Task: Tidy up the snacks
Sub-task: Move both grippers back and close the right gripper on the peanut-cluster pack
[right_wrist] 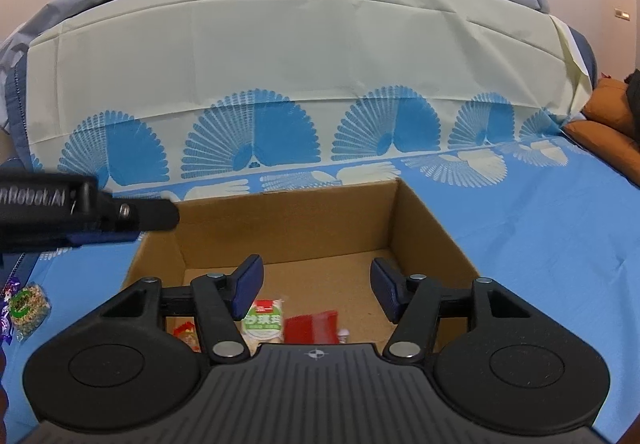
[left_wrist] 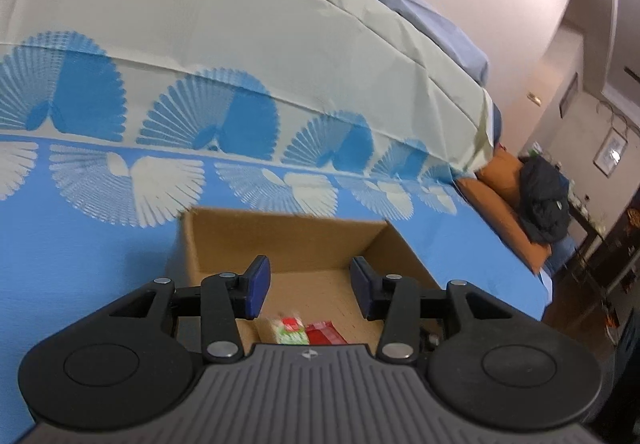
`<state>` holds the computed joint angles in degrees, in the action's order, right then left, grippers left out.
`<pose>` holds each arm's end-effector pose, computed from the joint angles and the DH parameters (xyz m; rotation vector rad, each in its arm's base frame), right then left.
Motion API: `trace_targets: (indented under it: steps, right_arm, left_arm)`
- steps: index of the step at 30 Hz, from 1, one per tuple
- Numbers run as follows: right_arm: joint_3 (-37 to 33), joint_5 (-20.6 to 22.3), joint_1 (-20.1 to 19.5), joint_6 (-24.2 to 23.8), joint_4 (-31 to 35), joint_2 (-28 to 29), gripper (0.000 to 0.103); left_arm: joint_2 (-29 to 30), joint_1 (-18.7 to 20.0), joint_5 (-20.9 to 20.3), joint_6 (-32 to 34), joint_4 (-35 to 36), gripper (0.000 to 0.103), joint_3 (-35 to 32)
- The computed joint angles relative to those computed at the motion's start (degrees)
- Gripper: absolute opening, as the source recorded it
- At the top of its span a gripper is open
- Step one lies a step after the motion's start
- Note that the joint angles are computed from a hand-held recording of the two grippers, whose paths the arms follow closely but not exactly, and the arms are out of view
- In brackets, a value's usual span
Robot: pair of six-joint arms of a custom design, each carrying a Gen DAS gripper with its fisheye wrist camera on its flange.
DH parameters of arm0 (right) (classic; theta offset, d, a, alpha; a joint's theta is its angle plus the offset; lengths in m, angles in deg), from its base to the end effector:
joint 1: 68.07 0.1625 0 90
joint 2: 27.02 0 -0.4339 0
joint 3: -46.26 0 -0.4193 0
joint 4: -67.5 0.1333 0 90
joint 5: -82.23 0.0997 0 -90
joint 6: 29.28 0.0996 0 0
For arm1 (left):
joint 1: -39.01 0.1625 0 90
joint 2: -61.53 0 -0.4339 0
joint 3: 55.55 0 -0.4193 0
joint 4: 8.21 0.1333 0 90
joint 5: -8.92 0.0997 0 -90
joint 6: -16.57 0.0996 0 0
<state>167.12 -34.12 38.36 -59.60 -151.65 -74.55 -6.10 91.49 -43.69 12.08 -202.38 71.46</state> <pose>0.2391 -0.4957 0.1132 0.6611 -2.2598 1.1625 -0.1540 -0.5187 0.2170 0.3795 2.5159 -1.2750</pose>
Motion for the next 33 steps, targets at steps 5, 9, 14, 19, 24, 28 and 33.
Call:
trace_targets:
  steps: [5,9,14,19,24,28,33]
  right_arm:
    - [-0.1,2.1,1.4,-1.9,-2.6,2.4,0.062]
    - [0.1,5.0,2.7,-3.0,-3.1,3.8,0.064]
    - [-2.3,6.8,6.2,-0.4,5.7,3.7,0.07]
    - [-11.1,10.6,10.4,4.0,23.5,5.5,0.08]
    - [-22.6,15.2,12.7,6.7,41.4,12.3,0.089]
    - [-31.0,14.8,14.0,3.4,50.3,20.0,0.094]
    - [-38.3,13.4,14.4,2.5,54.8,27.6,0.096]
  left_arm:
    - [-3.5,1.5,3.7,-2.1,-0.2,0.041,0.0]
    - [-6.7,3.3,8.4,-6.0,-1.7,0.027,0.4]
    - [-8.7,4.2,18.4,0.3,-9.1,0.026,-0.5]
    - [-10.7,5.4,24.7,5.3,-16.6,0.026,-1.5]
    - [-11.8,5.5,29.3,12.8,-25.8,0.026,-2.4]
    - [-13.2,5.3,31.8,17.0,-31.2,0.026,-3.0]
    - [-15.1,5.9,31.8,16.9,-29.4,0.027,-2.8]
